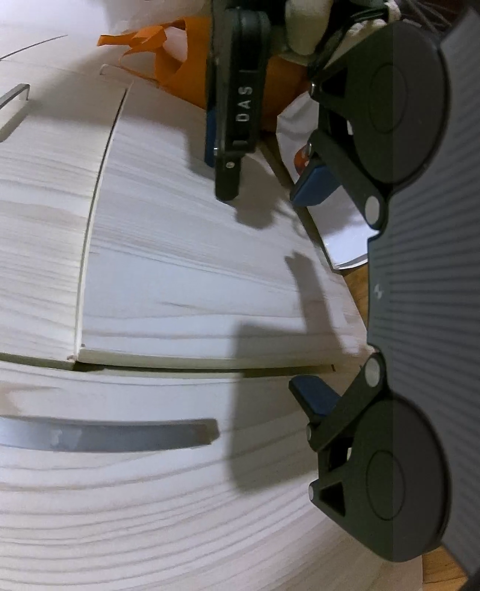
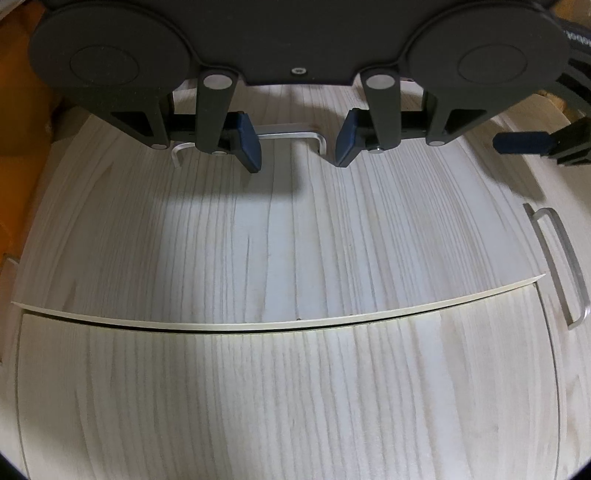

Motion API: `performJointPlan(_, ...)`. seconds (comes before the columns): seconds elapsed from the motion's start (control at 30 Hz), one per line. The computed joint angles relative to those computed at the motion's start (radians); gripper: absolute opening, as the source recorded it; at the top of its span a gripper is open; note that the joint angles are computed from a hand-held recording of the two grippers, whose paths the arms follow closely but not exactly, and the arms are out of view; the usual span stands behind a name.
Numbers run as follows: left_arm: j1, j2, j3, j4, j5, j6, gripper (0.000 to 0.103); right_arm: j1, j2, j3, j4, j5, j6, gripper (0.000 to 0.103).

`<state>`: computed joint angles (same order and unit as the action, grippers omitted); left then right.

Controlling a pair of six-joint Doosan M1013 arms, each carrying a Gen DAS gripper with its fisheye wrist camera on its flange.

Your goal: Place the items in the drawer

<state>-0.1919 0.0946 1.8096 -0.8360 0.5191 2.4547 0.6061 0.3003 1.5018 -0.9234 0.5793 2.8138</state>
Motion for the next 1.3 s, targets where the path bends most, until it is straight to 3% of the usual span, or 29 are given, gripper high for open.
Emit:
performJointPlan(0.2,-0.002,0.048,-0.041,0.092,0.010,-0.040,0.099,-0.008,-0.001,-0.001,0.004,0.004,-0.011,0.051)
performJointPlan(0.47,-0.016,0.047,-0.034,0.154,-0.010,-0.117,0.099,-0.033,-0.016,0.010,0.050,-0.027,-0.046,0.051)
performJointPlan(0.6,-0.015,0.044,-0.032,0.177,-0.008,-0.144,0.099,-0.028,-0.013,0.008,0.030,-0.003,-0.044,0.053)
performJointPlan(0.73,-0.076,-0.002,0.012,0.278,-0.058,-0.298,0.099,-0.031,-0.016,0.006,0.053,0.015,-0.083,0.054)
performJointPlan(0.97,-0.068,0.018,0.004,0.289,-0.058,-0.300,0.099,-0.028,-0.015,0.005,0.054,0.032,-0.110,0.058)
performJointPlan(1.2,-0.054,0.029,-0.009,0.333,-0.043,-0.334,0.099,-0.002,0.049,-0.072,0.050,0.063,-0.116,0.077)
performJointPlan(1.3,-0.045,0.029,-0.016,0.342,-0.041,-0.346,0.099,-0.006,0.049,-0.071,0.069,0.053,-0.118,0.079)
